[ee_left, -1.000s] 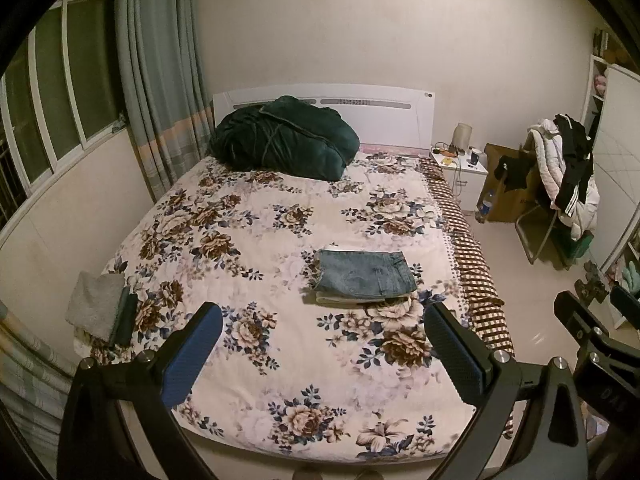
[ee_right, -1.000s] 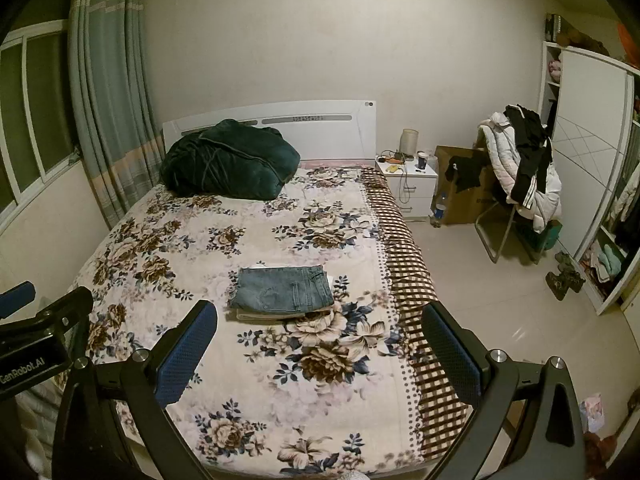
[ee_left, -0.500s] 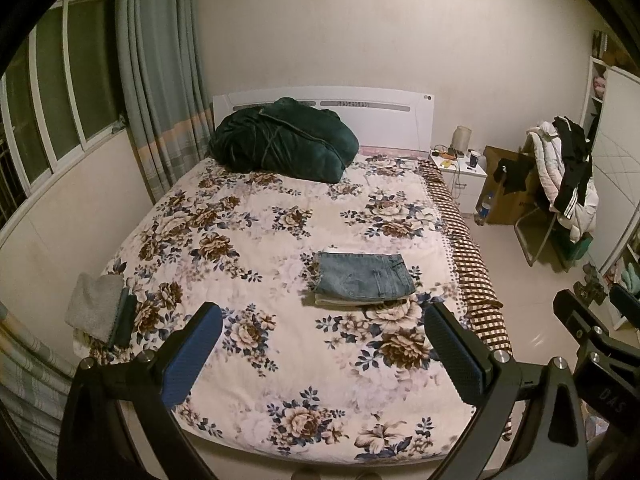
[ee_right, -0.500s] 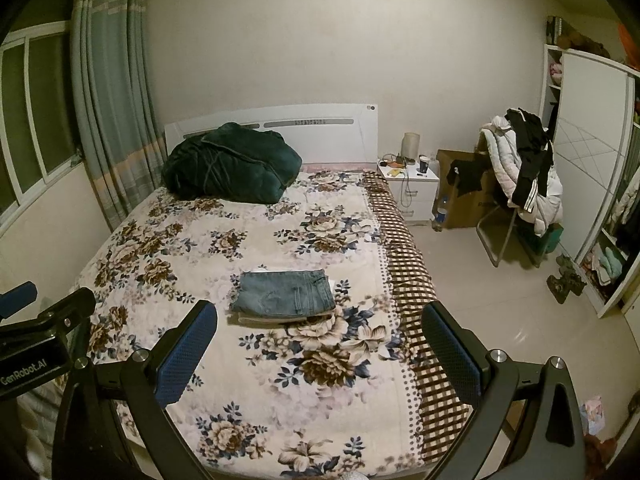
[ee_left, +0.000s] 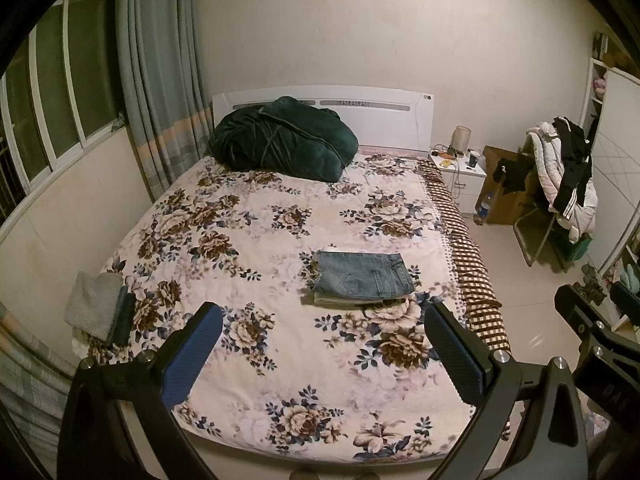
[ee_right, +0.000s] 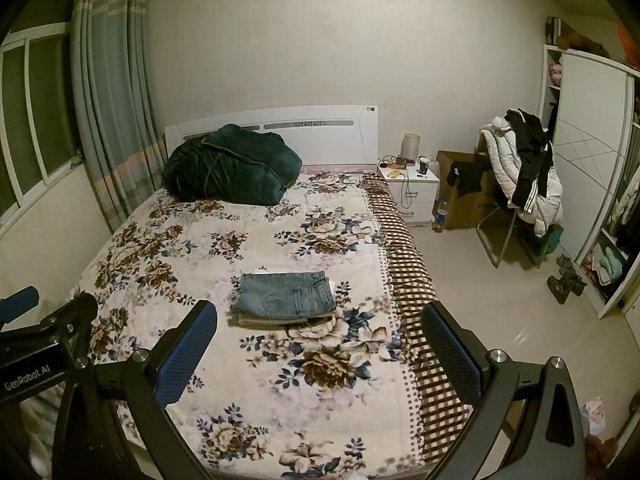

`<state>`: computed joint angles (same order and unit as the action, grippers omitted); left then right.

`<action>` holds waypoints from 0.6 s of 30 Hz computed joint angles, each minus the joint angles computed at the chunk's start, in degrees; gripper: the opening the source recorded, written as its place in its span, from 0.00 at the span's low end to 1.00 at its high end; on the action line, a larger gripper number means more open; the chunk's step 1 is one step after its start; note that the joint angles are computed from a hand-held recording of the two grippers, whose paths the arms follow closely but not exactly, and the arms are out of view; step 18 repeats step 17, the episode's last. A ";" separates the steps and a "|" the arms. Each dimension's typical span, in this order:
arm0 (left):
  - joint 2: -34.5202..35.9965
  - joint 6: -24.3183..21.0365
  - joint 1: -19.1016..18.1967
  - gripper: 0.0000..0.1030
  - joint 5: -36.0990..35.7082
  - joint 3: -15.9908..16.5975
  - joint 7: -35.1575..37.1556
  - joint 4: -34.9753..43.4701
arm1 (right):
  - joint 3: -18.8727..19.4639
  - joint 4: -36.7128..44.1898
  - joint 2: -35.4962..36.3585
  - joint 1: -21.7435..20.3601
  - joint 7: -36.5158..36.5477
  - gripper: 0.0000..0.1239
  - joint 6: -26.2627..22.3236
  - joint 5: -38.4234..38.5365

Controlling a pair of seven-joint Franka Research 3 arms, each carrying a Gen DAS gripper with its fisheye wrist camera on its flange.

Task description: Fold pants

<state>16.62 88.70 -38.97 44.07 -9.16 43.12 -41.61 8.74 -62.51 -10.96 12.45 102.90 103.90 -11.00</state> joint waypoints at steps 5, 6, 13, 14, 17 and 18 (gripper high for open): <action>-0.75 0.47 0.51 1.00 -0.11 -0.28 -0.14 -1.24 | 0.01 0.91 0.54 0.19 -0.08 0.83 -0.49 -0.06; 0.38 -0.27 -0.02 1.00 0.40 -0.33 0.07 0.65 | -0.06 1.19 0.67 0.20 -0.13 0.83 -0.60 -0.03; 0.45 -0.30 -0.33 1.00 0.64 0.01 -0.13 0.81 | -0.11 1.67 1.00 0.52 -0.07 0.83 -0.69 -0.33; 1.44 -0.81 -0.80 1.00 0.98 0.19 0.09 2.49 | -0.31 0.83 0.46 0.50 -0.06 0.83 -0.40 -0.14; 1.15 -0.91 -1.61 1.00 1.14 0.71 -0.97 2.25 | -0.29 0.47 0.23 0.49 0.06 0.83 -0.24 -0.17; 1.15 -0.91 -1.61 1.00 1.14 0.71 -0.97 2.25 | -0.29 0.47 0.23 0.49 0.06 0.83 -0.24 -0.17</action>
